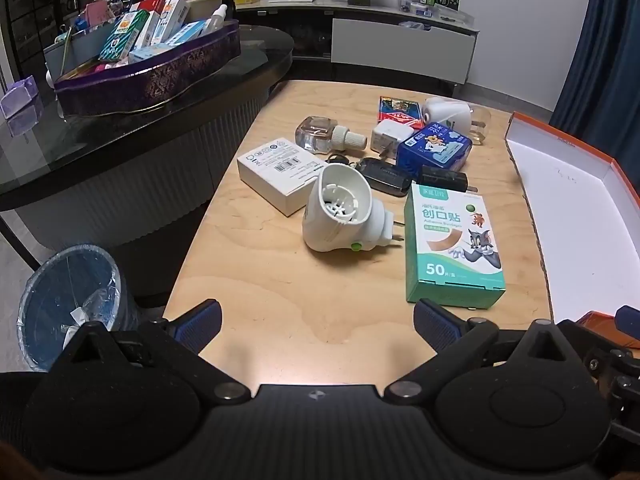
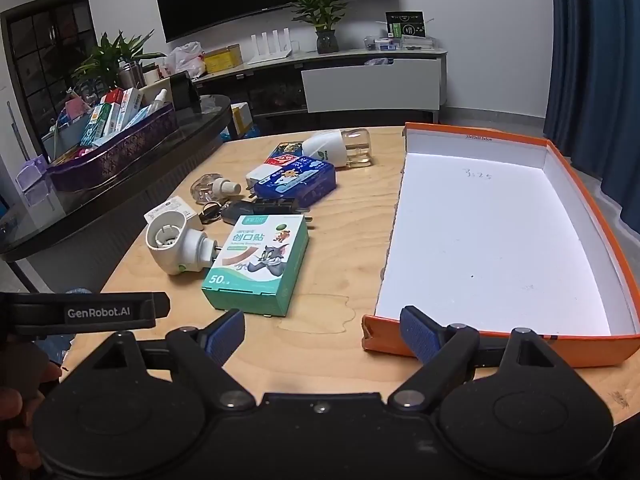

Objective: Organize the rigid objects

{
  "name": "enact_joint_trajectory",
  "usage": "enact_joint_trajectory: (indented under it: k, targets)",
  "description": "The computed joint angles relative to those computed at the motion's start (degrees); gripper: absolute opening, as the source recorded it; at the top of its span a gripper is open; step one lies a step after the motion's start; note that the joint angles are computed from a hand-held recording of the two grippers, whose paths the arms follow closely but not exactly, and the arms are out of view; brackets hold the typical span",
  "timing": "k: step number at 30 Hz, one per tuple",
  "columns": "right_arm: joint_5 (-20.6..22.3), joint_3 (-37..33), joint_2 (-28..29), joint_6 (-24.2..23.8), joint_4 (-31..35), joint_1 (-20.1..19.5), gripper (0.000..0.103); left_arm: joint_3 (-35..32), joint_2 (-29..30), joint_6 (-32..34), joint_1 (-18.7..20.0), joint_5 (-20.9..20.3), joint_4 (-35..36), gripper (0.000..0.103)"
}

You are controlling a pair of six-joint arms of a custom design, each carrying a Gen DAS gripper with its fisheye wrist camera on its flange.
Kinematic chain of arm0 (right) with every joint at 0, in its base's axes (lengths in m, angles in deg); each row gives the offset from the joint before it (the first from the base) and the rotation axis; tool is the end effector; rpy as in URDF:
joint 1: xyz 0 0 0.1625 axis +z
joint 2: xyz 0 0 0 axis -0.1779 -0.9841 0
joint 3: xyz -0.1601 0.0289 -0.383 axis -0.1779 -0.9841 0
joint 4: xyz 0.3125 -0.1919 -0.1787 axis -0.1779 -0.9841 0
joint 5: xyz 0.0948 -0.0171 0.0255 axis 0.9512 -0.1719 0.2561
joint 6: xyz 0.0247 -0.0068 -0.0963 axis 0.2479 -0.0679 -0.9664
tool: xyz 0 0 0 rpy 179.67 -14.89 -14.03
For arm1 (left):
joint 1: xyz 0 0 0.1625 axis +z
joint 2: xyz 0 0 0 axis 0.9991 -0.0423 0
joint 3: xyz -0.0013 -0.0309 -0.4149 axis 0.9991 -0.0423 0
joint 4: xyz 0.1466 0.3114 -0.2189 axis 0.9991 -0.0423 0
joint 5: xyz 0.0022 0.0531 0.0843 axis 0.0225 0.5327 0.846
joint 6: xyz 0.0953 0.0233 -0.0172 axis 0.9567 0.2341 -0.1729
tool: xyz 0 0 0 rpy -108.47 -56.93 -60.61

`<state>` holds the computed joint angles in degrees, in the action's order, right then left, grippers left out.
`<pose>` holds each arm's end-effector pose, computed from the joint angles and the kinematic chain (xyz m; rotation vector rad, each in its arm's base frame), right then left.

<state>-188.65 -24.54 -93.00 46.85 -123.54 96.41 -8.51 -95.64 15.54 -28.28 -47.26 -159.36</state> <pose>0.0602 -0.8361 0.1288 0.6866 -2.4431 0.9248 -0.2236 -0.8092 -0.0195 0.0602 2.1405 -0.9121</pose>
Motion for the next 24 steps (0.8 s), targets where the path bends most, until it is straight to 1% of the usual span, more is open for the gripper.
enact_joint_trajectory:
  k: [5, 6, 12, 20, 24]
  targets:
    - [-0.1, -0.4, 0.4, -0.2, -0.1, 0.1, 0.100, -0.2, 0.0, 0.1, 0.1, -0.1, 0.1, 0.103]
    - [0.0, -1.1, 1.2, -0.4, -0.3, 0.1, 0.100, -0.2, 0.0, 0.0, 0.2, -0.1, 0.2, 0.103]
    - [-0.5, -1.1, 0.8, -0.8, 0.7, 0.4, 0.100, -0.5, 0.0, 0.2, 0.4, -0.2, 0.4, 0.103]
    - [2.0, -0.5, 0.8, -0.2, -0.1, -0.1, 0.100, -1.1, 0.3, 1.0, 0.6, -0.3, 0.6, 0.103]
    - [1.4, -0.6, 0.9, -0.4, 0.3, 0.0, 0.100, -1.4, 0.4, 0.9, 0.6, -0.4, 0.8, 0.103]
